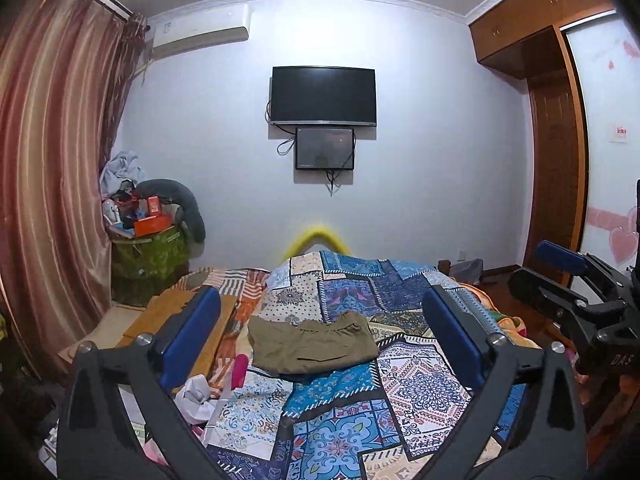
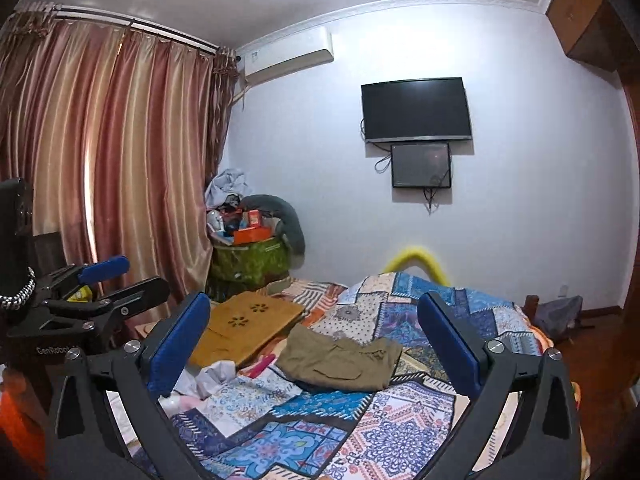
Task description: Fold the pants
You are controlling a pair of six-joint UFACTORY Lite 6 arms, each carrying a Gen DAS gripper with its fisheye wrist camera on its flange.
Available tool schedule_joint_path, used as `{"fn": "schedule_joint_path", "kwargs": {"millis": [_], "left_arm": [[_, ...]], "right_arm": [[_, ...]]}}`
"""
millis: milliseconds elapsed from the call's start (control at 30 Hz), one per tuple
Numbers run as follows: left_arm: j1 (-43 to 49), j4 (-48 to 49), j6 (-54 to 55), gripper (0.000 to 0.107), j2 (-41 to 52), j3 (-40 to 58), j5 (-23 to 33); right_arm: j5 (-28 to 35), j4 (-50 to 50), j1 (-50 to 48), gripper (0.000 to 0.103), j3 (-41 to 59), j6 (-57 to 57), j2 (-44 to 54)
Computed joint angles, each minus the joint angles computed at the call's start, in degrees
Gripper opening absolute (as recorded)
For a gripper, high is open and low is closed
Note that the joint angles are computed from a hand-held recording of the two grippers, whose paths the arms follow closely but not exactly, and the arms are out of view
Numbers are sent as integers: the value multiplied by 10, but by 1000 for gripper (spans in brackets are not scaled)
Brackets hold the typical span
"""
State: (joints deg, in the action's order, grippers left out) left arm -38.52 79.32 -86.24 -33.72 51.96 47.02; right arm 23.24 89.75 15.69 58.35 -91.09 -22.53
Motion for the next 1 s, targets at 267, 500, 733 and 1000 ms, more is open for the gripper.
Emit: {"fn": "schedule_joint_path", "kwargs": {"millis": [267,500,733,1000], "left_arm": [[-11,5,-15,103,-10,-14,-4],[-24,12,-24,103,-12,-22,11],[-34,16,-27,103,-7,-22,19],[-29,12,-24,103,-5,-18,11]], "right_arm": [[7,-5,-14,103,-32,8,-32],[19,-16,-29,103,-49,24,-49],[17,-30,-28,103,-48,38,-48],[23,-42,-34,103,-45,51,-51]]}}
